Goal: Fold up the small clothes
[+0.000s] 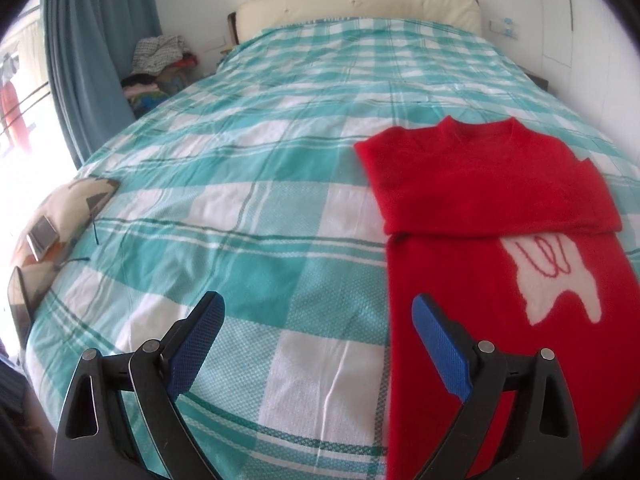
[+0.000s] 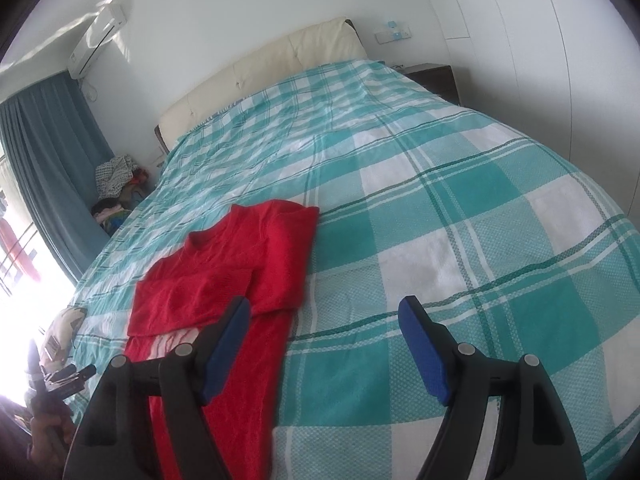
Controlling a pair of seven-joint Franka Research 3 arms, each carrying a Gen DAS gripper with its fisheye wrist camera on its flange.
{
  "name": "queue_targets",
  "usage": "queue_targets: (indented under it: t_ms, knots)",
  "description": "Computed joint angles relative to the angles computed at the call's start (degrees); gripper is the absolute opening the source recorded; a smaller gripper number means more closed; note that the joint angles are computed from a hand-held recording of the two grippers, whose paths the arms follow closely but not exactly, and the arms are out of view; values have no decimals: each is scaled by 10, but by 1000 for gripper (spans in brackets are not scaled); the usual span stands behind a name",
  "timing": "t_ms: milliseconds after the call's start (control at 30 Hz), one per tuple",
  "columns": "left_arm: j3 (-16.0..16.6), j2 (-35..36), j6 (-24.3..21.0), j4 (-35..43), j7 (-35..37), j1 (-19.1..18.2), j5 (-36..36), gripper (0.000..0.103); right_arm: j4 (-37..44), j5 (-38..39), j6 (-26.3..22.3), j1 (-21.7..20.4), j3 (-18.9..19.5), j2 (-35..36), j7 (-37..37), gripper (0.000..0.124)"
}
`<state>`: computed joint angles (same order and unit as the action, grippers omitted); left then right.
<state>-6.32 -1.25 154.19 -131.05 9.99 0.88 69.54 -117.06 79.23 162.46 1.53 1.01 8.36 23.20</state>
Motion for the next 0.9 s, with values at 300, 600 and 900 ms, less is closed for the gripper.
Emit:
queue_targets:
  t_ms: [300,600,900]
  knots:
    - [3,-4,23,0,6,7,-30,98,-3,-17,32,6,5,6,-1,76]
    - [0,0,11,5,5,3,-22,98,-4,-24,18,6,9,4,-7,76]
    - [0,7,2,13,5,-4,-14,98,-5,-33,18,10,10,6,-4,76]
